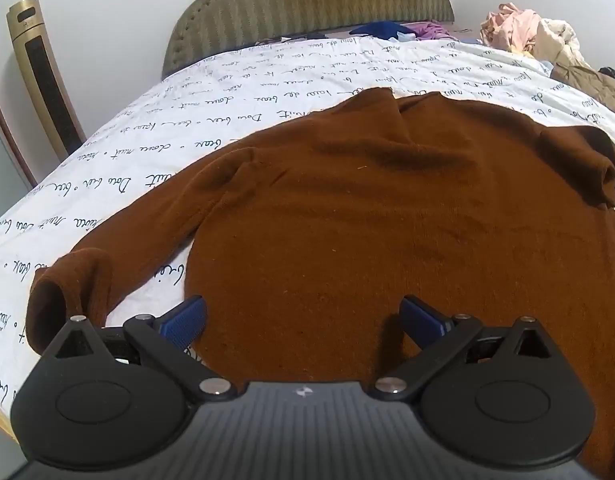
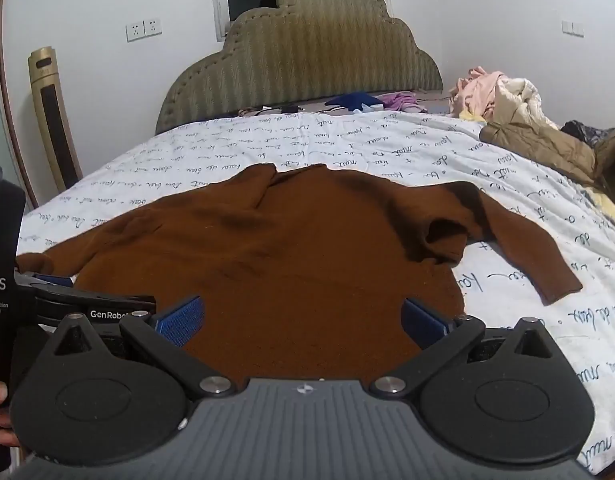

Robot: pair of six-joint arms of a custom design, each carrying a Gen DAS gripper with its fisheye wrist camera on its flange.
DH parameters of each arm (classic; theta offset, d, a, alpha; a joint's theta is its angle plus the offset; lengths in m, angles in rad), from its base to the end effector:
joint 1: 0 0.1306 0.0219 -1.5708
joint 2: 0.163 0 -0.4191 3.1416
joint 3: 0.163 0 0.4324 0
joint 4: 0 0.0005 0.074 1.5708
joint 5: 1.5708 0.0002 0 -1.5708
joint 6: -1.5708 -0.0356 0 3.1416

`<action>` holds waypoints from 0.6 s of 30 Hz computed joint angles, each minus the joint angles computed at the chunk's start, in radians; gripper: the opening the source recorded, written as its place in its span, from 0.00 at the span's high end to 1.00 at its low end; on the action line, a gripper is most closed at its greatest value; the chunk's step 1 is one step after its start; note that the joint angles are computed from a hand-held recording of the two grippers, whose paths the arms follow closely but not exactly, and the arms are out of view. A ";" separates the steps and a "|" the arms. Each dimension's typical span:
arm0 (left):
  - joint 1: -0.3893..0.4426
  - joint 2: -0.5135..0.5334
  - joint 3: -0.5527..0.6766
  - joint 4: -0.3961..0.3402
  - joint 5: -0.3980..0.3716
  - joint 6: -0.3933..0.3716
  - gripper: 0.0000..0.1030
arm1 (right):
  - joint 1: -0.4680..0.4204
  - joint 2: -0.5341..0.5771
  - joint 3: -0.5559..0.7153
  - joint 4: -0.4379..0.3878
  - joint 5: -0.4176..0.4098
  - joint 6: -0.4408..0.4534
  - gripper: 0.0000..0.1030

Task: Fold small clothes

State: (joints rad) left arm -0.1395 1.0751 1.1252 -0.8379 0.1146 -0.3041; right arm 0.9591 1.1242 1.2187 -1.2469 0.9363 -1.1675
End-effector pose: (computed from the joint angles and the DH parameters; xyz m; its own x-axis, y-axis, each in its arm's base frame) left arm 0.3894 -0.0593 0.4707 -0.6044 0.3853 -0.6973 0.4182 0.8984 0.1339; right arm 0.2384 0.2891 0.4868 -0.4794 0.2659 -0.8363 0.3659 0.9268 0.0849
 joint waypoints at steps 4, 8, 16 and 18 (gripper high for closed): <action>0.000 -0.002 -0.001 0.004 0.000 0.001 0.00 | -0.038 -0.005 -0.001 0.014 -0.052 0.025 0.00; -0.003 0.003 0.002 0.001 -0.008 0.006 0.00 | -0.008 0.005 -0.004 -0.038 -0.042 -0.039 0.00; -0.017 0.004 -0.002 0.001 -0.028 -0.004 0.00 | -0.009 -0.008 -0.016 -0.037 -0.026 -0.052 0.00; -0.018 0.006 -0.002 0.000 -0.029 -0.006 0.00 | -0.010 -0.010 -0.014 -0.036 -0.036 -0.056 0.00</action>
State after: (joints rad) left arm -0.1572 1.0808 1.1230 -0.8375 0.0852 -0.3102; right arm 0.9494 1.1141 1.2048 -1.2828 0.9006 -1.2231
